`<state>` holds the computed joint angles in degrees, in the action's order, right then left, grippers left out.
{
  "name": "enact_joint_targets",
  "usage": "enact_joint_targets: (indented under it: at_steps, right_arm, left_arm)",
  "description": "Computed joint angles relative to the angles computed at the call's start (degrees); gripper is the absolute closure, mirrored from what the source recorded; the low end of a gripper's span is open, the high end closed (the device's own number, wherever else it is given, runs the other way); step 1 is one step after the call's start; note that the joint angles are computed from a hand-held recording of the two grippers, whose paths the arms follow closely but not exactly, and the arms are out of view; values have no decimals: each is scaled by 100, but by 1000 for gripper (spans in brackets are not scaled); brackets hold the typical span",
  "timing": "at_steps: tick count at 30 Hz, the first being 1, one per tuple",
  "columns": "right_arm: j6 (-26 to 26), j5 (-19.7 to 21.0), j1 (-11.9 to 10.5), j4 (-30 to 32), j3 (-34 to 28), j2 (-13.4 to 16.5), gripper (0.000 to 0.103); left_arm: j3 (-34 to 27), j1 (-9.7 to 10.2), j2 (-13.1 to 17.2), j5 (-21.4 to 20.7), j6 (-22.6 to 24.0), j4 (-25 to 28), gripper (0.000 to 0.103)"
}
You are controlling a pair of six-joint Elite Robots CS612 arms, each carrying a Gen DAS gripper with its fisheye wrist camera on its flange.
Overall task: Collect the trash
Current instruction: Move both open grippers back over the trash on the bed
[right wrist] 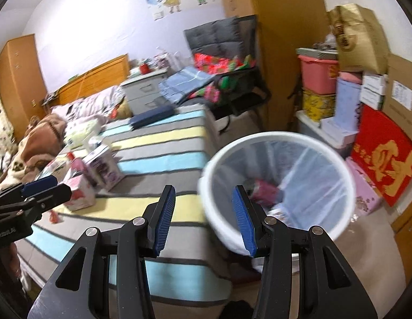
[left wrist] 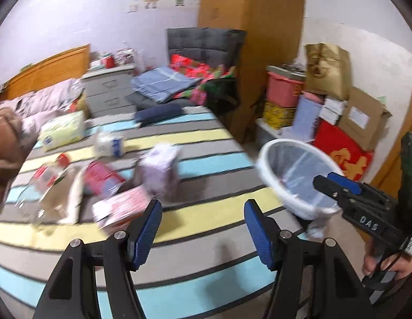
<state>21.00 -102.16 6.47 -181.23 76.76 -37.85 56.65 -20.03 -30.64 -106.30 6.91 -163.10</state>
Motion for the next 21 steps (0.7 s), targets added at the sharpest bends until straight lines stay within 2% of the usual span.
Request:
enact_joint_targets:
  at_steps: [3,6,11,18,21]
  right_arm:
    - [-91,225,36,56,-106,62,57]
    - [-167,383,89,158,-255,138,57]
    - [-295,617,167,308,-491,258,57]
    - [-414,815,241,495,-777,402,57]
    - [-460,895,274,586,-902,462,57]
  left_arm:
    - [62,121,-6,137,-222,-1,39]
    - [176,199,-26,516,-374,-143,38]
    - [116,337,40,777,-567,89,38]
    - [41,467,141,972,-693,227,37]
    - [-194,525,272,803,-735,555,35]
